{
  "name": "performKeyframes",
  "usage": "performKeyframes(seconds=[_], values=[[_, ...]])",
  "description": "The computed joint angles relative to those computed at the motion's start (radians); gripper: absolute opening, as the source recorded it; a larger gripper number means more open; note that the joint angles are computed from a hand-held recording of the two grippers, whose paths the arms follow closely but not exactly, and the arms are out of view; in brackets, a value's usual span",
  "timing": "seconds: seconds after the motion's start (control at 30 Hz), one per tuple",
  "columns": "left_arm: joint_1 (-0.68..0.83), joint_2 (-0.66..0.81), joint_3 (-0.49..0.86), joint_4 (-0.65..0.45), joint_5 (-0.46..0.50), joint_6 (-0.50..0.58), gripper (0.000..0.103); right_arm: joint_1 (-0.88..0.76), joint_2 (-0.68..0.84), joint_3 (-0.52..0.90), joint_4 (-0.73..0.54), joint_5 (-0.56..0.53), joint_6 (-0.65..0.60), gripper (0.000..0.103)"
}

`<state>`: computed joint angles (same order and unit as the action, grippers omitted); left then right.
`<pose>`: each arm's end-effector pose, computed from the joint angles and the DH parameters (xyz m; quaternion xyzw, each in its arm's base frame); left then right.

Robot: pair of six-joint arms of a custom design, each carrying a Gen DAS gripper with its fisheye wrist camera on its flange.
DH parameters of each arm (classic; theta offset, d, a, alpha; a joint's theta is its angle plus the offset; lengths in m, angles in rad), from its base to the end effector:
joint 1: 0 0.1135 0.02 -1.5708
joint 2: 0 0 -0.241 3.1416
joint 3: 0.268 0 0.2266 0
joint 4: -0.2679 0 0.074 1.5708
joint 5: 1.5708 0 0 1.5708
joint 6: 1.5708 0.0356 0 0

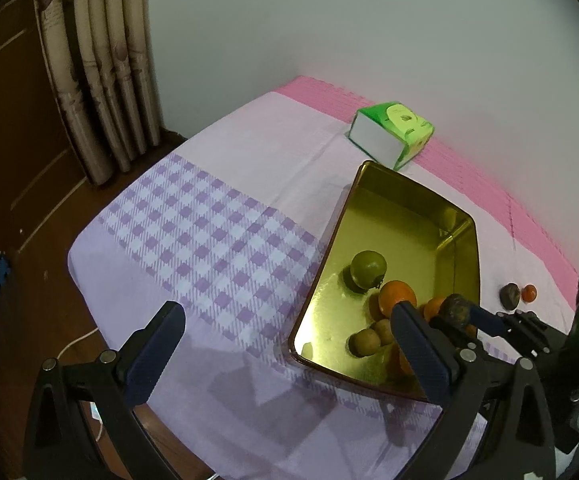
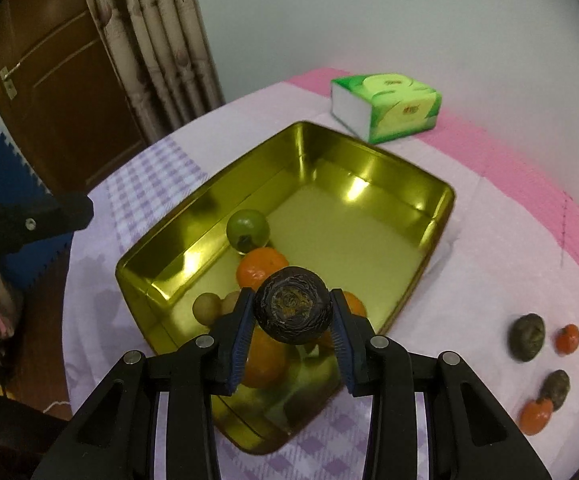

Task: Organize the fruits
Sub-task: 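Carry the dark brown fruit with the right tool into the gold tray and open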

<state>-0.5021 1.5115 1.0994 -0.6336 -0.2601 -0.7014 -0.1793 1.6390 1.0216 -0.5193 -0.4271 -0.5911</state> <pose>0.2536 -0.1288 0.2277 -0.1288 0.9495 -0.0425 0.2831 0.2920 -0.0379 0.1798 -0.2398 0.9249 0.1127 0.2728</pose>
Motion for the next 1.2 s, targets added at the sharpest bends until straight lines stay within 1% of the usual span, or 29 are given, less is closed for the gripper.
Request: performKeyframes(seconds=[0.17,0.33,0.67,0.7,0.83,1.0,1.1,1.2], values=[[0.005,0.006,-0.006,0.006,0.008,-0.01,0.102,0.013,0.039,-0.002,0.024,0.019,0.006,0.038],[0.013,0.011,-0.007,0.005,0.02,-0.016,0.102,0.026,0.037,-0.024,0.052,0.033,0.013,0.038],[0.024,0.02,-0.012,0.008,0.036,-0.022,0.102,0.029,0.04,-0.02,0.046,0.029,0.021,0.039],[0.024,0.02,-0.014,0.011,0.036,-0.021,0.102,0.028,0.039,-0.019,0.043,0.026,0.022,0.041],[0.022,0.023,-0.014,0.01,0.034,-0.021,0.102,0.015,0.03,-0.011,0.023,-0.002,0.024,0.062],[0.015,0.024,-0.014,0.011,0.018,-0.021,0.102,-0.036,-0.043,-0.018,0.017,-0.056,0.024,0.063],[0.003,0.019,-0.014,0.011,-0.001,-0.021,0.102,-0.117,-0.078,0.005,0.001,-0.091,0.011,0.065],[-0.016,0.022,-0.002,0.001,-0.028,-0.016,0.102,-0.21,-0.071,0.043,-0.011,-0.111,-0.013,0.069]])
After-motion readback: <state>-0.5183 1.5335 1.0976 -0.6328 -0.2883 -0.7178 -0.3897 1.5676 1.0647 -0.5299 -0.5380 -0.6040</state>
